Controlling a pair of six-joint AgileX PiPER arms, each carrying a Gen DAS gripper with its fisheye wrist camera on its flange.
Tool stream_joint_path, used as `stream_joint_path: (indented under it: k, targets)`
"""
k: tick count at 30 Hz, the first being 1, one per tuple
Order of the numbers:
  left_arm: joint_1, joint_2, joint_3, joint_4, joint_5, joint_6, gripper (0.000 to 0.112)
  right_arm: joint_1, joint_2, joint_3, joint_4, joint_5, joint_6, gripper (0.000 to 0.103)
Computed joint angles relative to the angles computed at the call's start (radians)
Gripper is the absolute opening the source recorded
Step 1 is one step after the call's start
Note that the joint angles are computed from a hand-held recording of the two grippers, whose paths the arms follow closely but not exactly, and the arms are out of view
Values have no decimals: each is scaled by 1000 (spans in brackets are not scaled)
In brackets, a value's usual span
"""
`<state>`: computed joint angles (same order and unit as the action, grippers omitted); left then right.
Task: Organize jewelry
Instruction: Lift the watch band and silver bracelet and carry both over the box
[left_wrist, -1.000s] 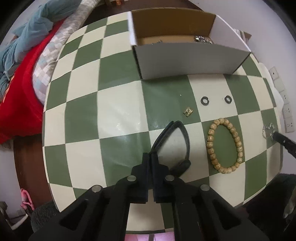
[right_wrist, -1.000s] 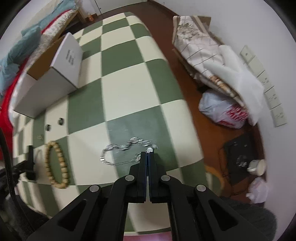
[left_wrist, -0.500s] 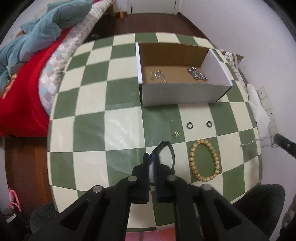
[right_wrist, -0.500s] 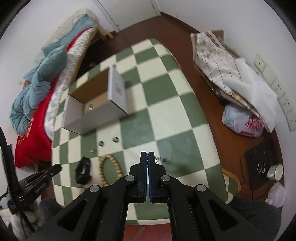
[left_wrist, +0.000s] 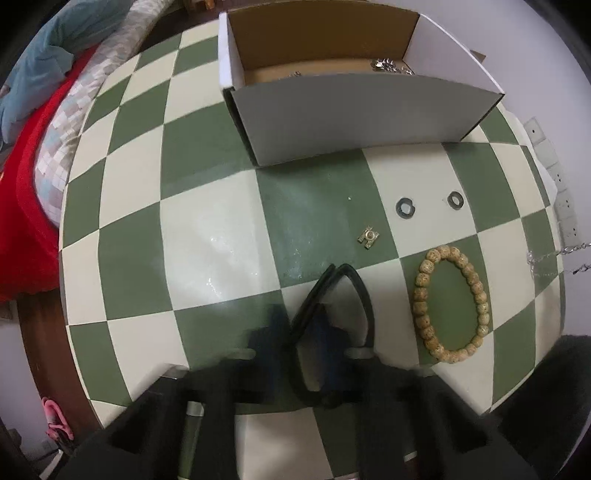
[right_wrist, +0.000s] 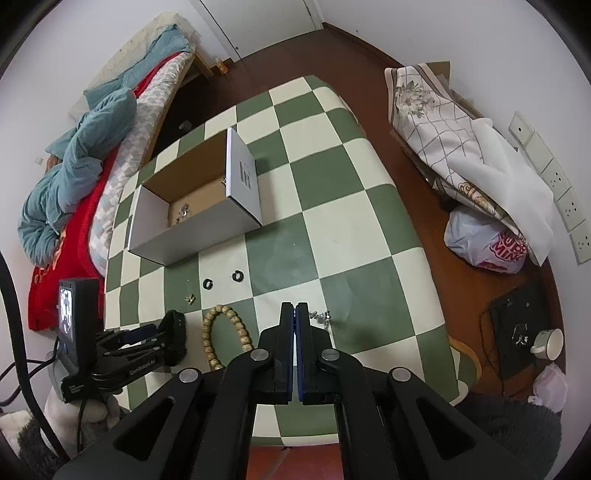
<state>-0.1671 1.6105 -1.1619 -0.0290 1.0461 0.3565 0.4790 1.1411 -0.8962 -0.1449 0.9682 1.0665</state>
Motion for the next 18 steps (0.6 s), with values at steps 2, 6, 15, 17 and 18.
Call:
stream_joint_path:
  k: [2, 6, 15, 17, 18]
  targets:
    - [-4, -26, 22, 9, -25, -18, 4, 3, 6, 1, 0, -3, -1, 1]
    - [3, -94, 50, -1, -39, -26, 3, 7, 20, -16, 2, -7, -9, 1]
    - [61, -211, -114, -104, 102, 5, 3, 31, 72, -201, 2, 29, -57, 0]
    - [74, -202, -187, -126, 136, 3, 3, 36, 96, -276, -3, 48, -78, 0]
    - [73, -184, -230, -132, 143, -1, 3, 44, 111, -317, -17, 64, -81, 0]
